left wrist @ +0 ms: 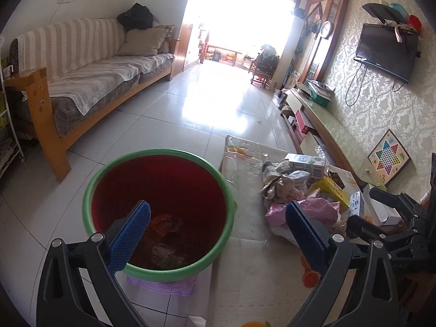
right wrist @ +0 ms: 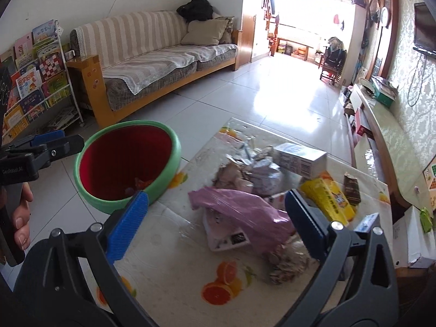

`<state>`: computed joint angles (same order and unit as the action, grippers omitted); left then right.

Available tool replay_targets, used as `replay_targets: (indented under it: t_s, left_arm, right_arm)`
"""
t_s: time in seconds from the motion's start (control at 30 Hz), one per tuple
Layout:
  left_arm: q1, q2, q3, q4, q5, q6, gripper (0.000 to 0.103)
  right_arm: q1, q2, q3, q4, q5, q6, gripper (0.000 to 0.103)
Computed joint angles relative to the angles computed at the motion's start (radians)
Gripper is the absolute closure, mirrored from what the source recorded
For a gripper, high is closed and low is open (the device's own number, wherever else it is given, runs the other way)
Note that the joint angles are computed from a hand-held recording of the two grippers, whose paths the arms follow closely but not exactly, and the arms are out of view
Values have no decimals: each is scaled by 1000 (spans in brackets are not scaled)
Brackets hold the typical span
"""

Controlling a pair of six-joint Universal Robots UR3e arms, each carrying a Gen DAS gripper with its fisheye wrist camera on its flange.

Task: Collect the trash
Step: 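Grasp the pink plastic bag on the table with the left tool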

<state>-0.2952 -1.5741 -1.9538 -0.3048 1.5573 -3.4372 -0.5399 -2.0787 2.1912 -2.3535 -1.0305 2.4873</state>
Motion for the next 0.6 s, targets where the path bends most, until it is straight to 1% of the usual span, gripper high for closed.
replay_targets:
  t_s: [0.07,0.2,0.33,0.4,0.47,0.53,0.6]
  left_arm:
    - [-59,-82,93,-27,-3,0,8]
    - [-172,-256,309,-110,14,9,8]
    - [-261,-432,542,-208,36,61,8]
    - [-284,-514,662,-273,35,102,8]
    - [-310,-611,821,-373,54,123,8]
    - [-333,-698,959,-457,94,155,8]
    - [-341,-766,1072,-523,111,204,8]
  right_arm:
    - [-145,-86,23,120,51,-107,5]
    - [-467,-230,30,429,165,-384,5]
    - [-734,-281,0,692,232,-631,5]
    - [-823,-277,-12,761,248,-712,5]
    - [-904,-262,-24,826,259,-787,5]
    - [-950,-234,-31,838,260,-817,5]
    - [-988,-226,-24,849,260,-838,5]
